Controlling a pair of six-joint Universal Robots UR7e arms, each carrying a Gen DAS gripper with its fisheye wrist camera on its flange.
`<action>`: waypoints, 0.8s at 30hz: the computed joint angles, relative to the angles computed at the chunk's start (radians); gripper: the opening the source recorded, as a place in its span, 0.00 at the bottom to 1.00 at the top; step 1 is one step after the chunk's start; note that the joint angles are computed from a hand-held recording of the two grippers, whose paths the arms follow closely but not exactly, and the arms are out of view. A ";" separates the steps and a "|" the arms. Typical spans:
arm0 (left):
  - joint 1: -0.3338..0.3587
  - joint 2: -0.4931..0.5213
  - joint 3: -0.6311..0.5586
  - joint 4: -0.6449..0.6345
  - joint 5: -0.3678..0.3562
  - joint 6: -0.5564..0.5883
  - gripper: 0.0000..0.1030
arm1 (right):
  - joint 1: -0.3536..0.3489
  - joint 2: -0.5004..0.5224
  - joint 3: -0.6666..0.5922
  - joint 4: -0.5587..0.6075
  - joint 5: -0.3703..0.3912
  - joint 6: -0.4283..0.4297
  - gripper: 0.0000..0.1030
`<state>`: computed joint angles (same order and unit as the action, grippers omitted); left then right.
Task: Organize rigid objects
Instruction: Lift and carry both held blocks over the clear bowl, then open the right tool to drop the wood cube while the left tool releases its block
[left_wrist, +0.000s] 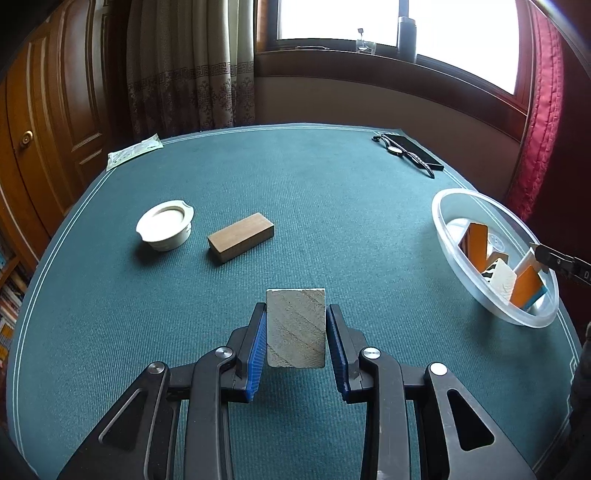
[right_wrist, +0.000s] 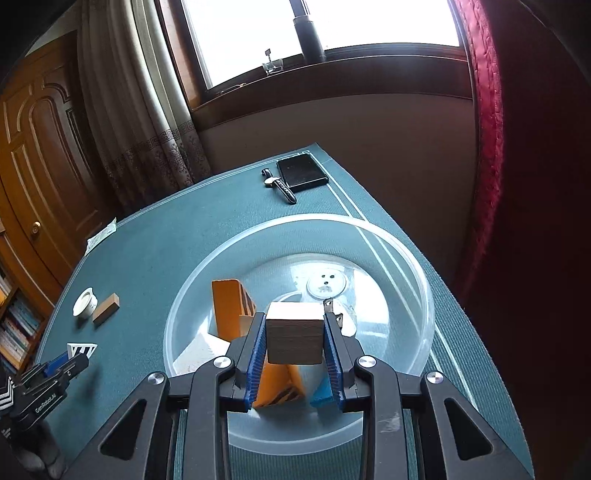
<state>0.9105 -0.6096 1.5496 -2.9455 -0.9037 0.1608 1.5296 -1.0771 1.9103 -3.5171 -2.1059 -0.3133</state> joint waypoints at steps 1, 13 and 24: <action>-0.002 0.000 0.000 0.002 -0.004 0.001 0.31 | -0.001 0.002 -0.001 -0.008 -0.002 -0.005 0.30; -0.032 0.017 -0.011 0.008 -0.032 0.010 0.31 | -0.001 0.021 -0.013 -0.077 -0.061 -0.020 0.31; -0.078 0.033 -0.020 -0.009 -0.071 0.046 0.31 | 0.010 0.020 -0.006 -0.187 -0.083 -0.038 0.50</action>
<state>0.8324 -0.5768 1.5295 -2.9549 -0.9746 0.2067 1.5399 -1.0566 1.9039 -3.7042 -2.1894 -0.3514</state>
